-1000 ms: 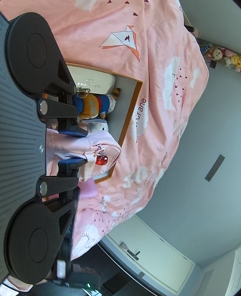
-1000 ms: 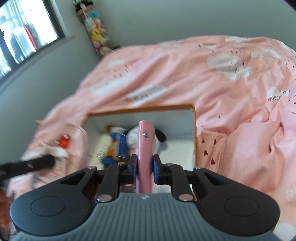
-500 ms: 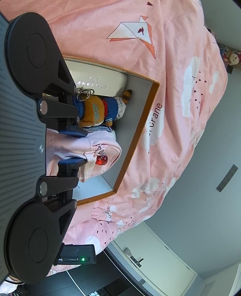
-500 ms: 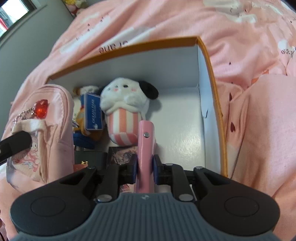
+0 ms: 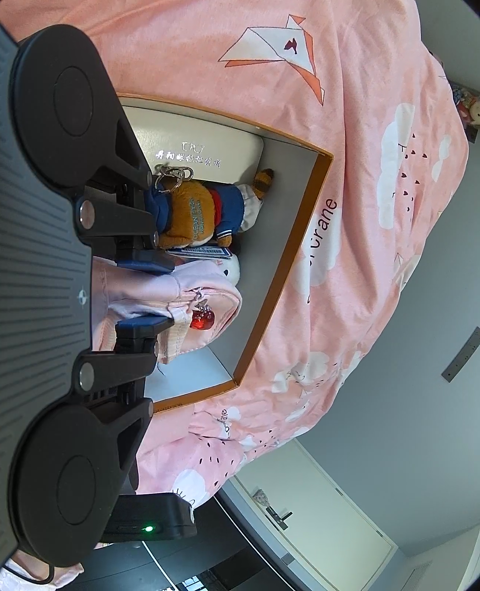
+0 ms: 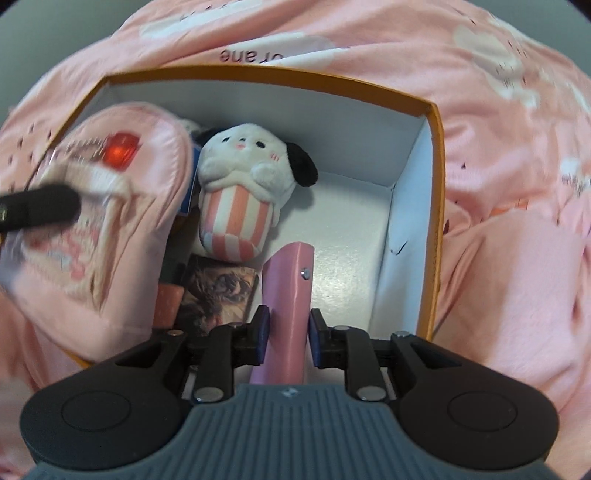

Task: Organize objects
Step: 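Lower the pink case and pink pouch into the box and open both tools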

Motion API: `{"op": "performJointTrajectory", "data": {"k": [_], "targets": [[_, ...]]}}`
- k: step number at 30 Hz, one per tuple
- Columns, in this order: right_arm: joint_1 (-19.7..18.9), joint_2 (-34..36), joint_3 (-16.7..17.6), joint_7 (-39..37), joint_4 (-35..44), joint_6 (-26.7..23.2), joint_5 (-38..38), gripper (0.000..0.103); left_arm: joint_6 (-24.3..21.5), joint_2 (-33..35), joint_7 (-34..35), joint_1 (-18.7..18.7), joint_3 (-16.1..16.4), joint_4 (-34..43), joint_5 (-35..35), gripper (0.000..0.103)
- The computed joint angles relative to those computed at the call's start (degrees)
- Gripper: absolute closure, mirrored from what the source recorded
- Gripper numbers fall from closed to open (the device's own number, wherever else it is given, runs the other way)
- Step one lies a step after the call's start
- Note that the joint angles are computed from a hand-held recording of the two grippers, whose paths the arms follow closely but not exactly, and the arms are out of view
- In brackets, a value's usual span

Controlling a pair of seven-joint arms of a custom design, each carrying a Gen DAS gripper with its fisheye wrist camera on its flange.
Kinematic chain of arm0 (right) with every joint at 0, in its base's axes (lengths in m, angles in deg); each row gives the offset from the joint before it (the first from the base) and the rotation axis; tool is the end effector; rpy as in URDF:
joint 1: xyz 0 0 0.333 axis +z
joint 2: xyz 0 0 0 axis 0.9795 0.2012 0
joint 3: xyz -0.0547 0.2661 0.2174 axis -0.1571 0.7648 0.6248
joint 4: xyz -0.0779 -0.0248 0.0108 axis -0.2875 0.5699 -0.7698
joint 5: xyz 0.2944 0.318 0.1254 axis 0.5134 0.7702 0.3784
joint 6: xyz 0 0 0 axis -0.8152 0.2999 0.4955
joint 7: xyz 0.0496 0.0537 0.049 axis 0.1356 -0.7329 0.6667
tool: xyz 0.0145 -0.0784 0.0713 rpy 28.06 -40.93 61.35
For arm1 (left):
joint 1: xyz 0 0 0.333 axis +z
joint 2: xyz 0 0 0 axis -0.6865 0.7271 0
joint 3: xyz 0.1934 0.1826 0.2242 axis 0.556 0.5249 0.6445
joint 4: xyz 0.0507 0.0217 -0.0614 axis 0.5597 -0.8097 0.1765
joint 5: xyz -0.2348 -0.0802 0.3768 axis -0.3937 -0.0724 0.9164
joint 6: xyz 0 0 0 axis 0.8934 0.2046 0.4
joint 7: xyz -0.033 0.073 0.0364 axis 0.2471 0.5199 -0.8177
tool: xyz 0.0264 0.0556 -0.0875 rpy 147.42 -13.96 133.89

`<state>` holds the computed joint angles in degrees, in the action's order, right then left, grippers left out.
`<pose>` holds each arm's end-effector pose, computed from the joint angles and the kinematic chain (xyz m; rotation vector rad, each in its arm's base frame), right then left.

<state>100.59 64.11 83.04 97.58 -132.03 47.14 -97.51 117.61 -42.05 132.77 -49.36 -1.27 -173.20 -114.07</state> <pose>0.6643 0.2970 0.5655 -2.1369 1.8762 -0.3688 0.6657 -0.2315 0.5500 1.7872 -2.1052 1.3167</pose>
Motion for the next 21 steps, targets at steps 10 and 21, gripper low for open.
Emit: {"op": "performJointTrajectory", "data": {"k": [10,21], "targets": [[0.1,-2.6,-0.4,-1.4,-1.5,0.2,-5.3,0.067,-1.0,0.7,-0.6,-0.1,-0.4,0.8,0.0,0.076],[-2.8,-12.6,1.0,12.3,-14.6,17.7,-18.0,0.067,1.4,3.7,-6.8,-2.5,-2.3,1.9,0.7,0.076]]}}
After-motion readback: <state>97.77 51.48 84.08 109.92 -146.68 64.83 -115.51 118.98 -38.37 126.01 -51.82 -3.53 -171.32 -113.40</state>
